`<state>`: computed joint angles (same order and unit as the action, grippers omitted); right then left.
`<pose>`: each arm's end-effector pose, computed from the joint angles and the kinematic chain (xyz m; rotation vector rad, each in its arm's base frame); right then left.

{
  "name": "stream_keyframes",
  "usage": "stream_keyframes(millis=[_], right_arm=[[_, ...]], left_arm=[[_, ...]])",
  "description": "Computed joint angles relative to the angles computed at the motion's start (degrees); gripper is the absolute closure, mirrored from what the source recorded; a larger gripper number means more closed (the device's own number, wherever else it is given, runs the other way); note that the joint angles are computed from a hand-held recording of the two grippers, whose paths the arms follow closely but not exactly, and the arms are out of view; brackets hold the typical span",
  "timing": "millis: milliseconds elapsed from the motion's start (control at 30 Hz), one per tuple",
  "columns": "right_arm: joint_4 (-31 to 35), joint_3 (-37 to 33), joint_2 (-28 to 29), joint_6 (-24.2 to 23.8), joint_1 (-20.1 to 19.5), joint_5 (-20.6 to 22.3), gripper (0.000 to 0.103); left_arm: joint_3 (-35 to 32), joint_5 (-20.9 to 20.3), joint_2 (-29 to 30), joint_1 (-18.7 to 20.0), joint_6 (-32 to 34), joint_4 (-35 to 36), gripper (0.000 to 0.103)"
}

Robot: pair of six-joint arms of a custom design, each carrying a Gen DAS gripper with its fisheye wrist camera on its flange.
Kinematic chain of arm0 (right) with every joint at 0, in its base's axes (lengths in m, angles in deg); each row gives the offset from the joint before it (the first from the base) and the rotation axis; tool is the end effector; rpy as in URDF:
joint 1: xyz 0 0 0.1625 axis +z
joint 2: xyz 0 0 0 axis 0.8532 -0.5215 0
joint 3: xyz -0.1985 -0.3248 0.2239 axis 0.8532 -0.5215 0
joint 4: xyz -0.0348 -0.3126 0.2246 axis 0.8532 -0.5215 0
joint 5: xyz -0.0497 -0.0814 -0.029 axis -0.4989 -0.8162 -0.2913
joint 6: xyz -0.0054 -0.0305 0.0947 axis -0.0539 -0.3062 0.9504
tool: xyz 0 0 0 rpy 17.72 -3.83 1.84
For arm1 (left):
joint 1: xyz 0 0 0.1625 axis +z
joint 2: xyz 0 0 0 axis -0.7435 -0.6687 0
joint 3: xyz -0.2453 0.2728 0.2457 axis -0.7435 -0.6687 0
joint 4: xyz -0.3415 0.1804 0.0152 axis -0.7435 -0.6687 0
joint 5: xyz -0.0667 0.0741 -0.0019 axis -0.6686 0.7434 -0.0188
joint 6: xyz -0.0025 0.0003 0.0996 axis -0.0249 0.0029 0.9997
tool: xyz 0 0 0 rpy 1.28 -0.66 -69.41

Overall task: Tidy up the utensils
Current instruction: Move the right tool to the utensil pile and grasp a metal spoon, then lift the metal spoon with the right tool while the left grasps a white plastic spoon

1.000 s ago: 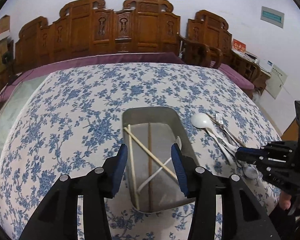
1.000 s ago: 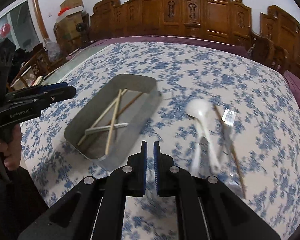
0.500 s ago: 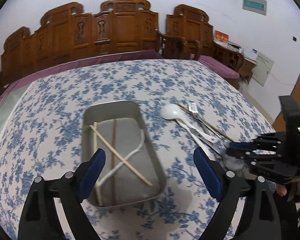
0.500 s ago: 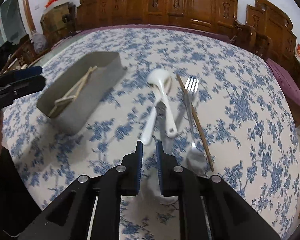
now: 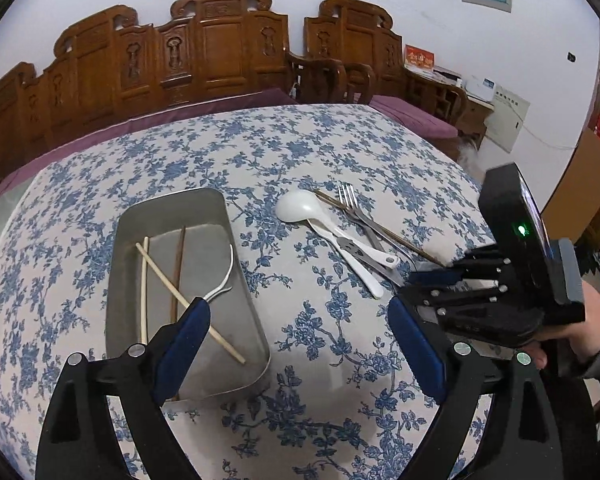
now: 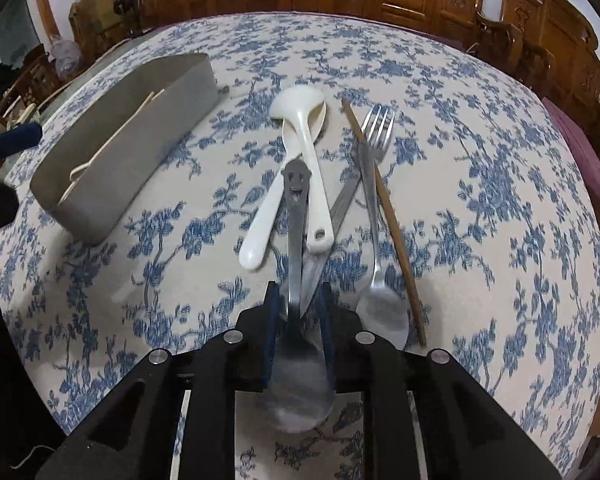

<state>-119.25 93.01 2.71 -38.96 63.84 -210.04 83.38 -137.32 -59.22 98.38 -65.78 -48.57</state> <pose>0.4345 -0.5463 -0.0057 0.7866 -2.4005 0.3319 -0.1237 -0.4620 0.4401 0.7123 2.3672 -0.7795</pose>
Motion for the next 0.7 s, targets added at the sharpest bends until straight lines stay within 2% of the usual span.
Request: stream_keyframes(millis=[67, 167, 367, 700], right_arm=[[1.8, -1.2, 0.4, 0.4, 0.1, -0.7, 0.081], [6.2, -2.5, 0.0, 3.5, -0.2, 0.6, 0.081], [8.1, -0.6, -1.9, 6.3, -0.7, 2.4, 0.082], [12.1, -3.2, -0.3, 4.5, 0.7, -1.8, 0.082]], left_arm=[[0.1, 0.1, 0.0, 0.0, 0.1, 0.0, 0.016], [0.2, 0.1, 0.1, 0.0, 0.1, 0.3, 0.016], [0.3, 0.0, -0.1, -0.2, 0.3, 0.3, 0.016], [0.8, 0.4, 0.2, -0.4, 0.1, 0.5, 0.016]])
